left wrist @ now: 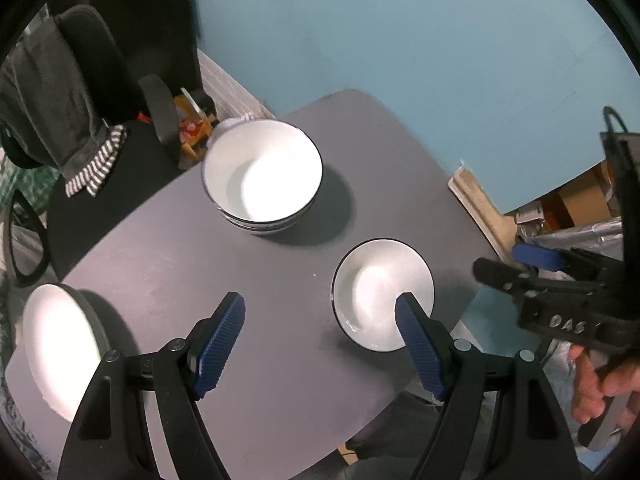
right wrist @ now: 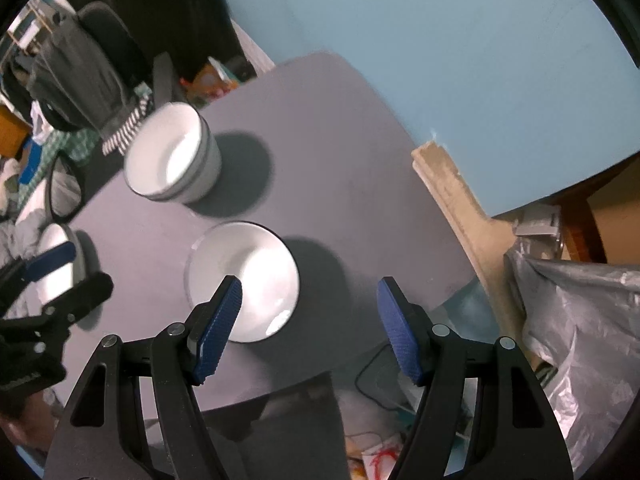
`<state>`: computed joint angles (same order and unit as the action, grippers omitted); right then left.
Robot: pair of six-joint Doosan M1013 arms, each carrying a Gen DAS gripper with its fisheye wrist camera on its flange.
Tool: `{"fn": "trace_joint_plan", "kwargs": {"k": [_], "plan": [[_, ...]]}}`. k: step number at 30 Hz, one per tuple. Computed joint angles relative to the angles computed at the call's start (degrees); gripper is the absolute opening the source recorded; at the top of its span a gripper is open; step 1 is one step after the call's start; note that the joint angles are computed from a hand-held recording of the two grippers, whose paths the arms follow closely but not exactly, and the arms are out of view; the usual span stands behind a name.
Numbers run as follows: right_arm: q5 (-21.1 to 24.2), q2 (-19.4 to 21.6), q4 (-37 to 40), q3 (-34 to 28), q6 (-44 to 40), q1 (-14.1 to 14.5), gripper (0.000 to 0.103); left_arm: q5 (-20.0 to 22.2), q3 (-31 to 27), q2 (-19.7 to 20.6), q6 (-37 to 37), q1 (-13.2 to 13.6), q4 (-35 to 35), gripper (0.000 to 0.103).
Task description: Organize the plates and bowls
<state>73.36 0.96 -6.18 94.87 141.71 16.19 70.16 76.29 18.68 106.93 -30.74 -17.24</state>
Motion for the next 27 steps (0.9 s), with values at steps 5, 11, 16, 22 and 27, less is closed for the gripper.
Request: {"fn": "trace_joint_plan", "kwargs": {"k": [5, 11, 16, 22, 27], "plan": [[-1.4, 1.1, 0.5, 2.1, -2.0, -0.5, 0.069, 1.4, -0.2, 1.9, -1.2, -0.5, 0.2, 0.079], [-4.8, 1.6, 1.8, 4.1, -5.2, -1.2, 0.069, 0.7, 0.7, 3.2, -1.2, -1.3, 1.9, 0.079], [-6.4, 2.2, 4.0, 5.2, -8.5, -2.1, 0.069, 1.0, 1.3, 3.9, -1.5, -1.4, 1.6, 0.079], [-7.5, 2.5, 6.4, 6.4, -10.5, -2.8, 0.069, 1.8, 1.8, 4.9, -2.3, -1.4, 1.2, 0.079], [-8.7, 2.4, 9.5, 7.5, -12.0, -3.7, 0.069, 2.5, 1.8, 5.5, -2.8, -1.4, 0.5, 0.074]]}}
